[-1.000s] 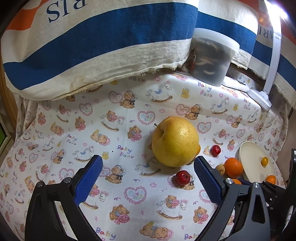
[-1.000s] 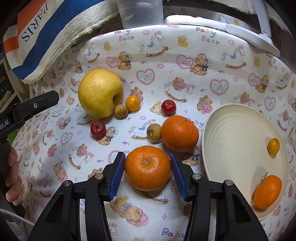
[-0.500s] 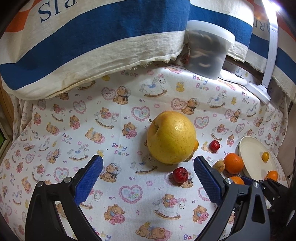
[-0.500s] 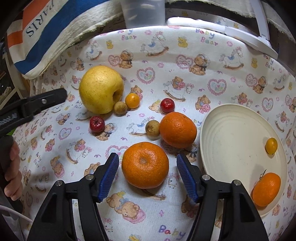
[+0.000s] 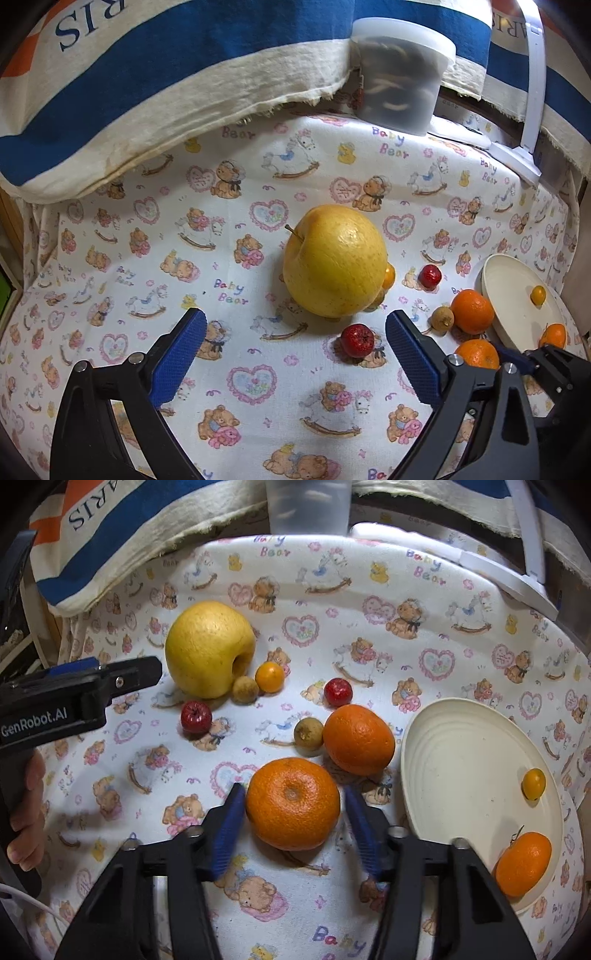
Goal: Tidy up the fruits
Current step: 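Move the right tool to another tangerine and close on it, then grasp the red apple with the left tool while the right tool lifts the tangerine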
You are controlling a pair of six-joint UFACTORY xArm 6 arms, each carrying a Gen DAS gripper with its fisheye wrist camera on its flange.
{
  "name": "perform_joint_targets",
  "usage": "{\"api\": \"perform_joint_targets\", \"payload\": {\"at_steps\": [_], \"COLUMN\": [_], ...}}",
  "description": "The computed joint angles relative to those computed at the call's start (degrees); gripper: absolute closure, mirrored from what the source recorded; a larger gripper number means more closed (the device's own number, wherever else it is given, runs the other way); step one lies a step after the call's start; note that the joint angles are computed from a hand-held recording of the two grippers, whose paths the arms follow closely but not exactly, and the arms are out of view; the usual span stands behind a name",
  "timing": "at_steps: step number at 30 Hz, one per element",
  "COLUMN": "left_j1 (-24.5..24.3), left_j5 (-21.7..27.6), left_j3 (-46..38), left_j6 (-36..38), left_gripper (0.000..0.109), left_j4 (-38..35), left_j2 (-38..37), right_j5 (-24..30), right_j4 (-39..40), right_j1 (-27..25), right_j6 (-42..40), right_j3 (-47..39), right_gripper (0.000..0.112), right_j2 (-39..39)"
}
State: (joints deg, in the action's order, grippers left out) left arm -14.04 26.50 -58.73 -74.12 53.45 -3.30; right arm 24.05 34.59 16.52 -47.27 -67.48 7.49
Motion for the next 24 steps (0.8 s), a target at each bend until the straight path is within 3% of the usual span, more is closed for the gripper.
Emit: {"api": "perform_joint_targets", "payload": {"at_steps": [5,9,11,13,16,21,24], "left_j1": [0.1,0.0,0.0,0.4,-0.1,-1.7,-1.5], "left_j5": [-1.1,-3.2,-4.5,-7.1,-6.9,-1.2,-1.3], "left_j3": [-0.7,-1.3,-2.1,-2.4,-3.2,-5.8,-6.3], "left_j6": [0.0,0.3,2.3,7.7,12.0,11.1,13.5], "left_gripper": [0.012,0.016,0.017,0.019,0.031,0.046,0.058], "left_j4": [0.2,1.1,-1.9,-9.5,-14.6,-10.9,-14.5], "left_j2": [2.1,3.4,4.5,5.6,7.0,8.8,9.8], "right_j5": [-1.3,-4.2,-6.4,-9.6,-13.7,-14.2,-14.1], "right_j4": [1.0,9.8,13.7,18.4,23.4,24.8,24.3], "right_j1": [0.0,-0.1,0.1,0.6,1.5,1.5,1.5], "right_j6": [-0.3,-6.1,-9.0,-12.6,-16.8,-18.3,-17.7], "right_j3": [0.7,1.2,1.7,2.4,3.1,2.7,2.7], "right_gripper": [0.061,0.061,0.061,0.061,0.061,0.061,0.061], "right_j2": [-0.4,-1.2,-1.7,-2.4,-3.1,-3.0,-3.0]}}
